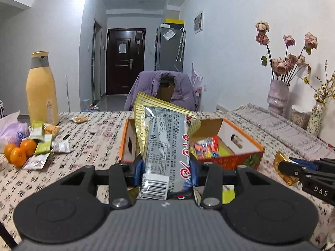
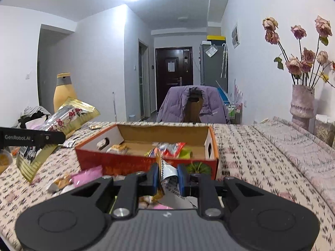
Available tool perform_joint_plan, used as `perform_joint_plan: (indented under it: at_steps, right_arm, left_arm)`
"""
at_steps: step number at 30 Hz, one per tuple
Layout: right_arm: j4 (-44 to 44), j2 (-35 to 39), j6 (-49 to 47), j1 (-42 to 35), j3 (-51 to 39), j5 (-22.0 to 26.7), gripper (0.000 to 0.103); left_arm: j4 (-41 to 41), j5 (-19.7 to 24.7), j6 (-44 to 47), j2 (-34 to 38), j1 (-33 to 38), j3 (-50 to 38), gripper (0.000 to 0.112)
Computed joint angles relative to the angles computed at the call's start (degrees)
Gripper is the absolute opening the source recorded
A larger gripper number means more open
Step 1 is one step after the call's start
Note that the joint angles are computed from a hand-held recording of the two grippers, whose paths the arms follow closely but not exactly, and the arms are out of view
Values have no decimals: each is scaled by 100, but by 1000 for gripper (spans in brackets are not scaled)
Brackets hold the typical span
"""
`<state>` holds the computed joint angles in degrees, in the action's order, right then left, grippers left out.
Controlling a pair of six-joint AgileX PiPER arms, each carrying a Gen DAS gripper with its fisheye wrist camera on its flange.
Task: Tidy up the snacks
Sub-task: 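Lift both held snacks toward the cardboard box, then lower both snacks into the cardboard box and open both grippers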
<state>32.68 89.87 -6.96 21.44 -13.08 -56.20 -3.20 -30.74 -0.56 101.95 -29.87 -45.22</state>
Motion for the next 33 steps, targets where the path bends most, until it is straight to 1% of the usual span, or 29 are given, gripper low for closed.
perform_joint_plan:
  at_steps: [3, 10, 12, 16, 22, 24, 25, 27, 30, 32, 33]
  right_arm:
    - [-330, 89, -61, -395, -315, 162, 18]
    - [-936, 355, -311, -1131, -1272, 776, 18]
    - [-1063, 485, -318, -1262, -1571, 951, 18]
    - [-1286, 800, -347, -1481, -2216, 1356, 18]
    - [-1361, 1326, -416, -1679, -3144, 1881, 18]
    - [-1293, 1517, -531, -1731, -3444, 2029, 18]
    - [-1270, 1616, -567, -1759, -3578, 2088, 18]
    - [-1189, 1832, -671, -1809, -3879, 2242, 18]
    - [-1063, 2154, -749, -1864, -4213, 2353, 18]
    - [-1063, 2356, -701, -1900, -4323, 2317, 18]
    - [-1084, 2451, -660, -1921, -4347, 2267, 18]
  left_arm:
    - [-64, 217, 51, 173, -21, -436, 43]
    - [-121, 644, 139, 606, 2, -1476, 43]
    - [-56, 732, 93, 759, 21, -1760, 43]
    - [-77, 1056, 103, 1133, 31, -2428, 43]
    - [-72, 1666, 60, 1777, 59, -3539, 43]
    - [-187, 1883, 172, 2029, 57, -3954, 43]
    - [-317, 2002, 304, 2161, 59, -4168, 43]
    - [-825, 2242, 798, 2441, 57, -4607, 43]
    - [-1893, 2591, 1743, 2865, 91, -5202, 43]
    - [-2423, 2671, 2228, 3061, 110, -5381, 43]
    - [-2562, 2672, 2357, 3141, 118, -5435, 43]
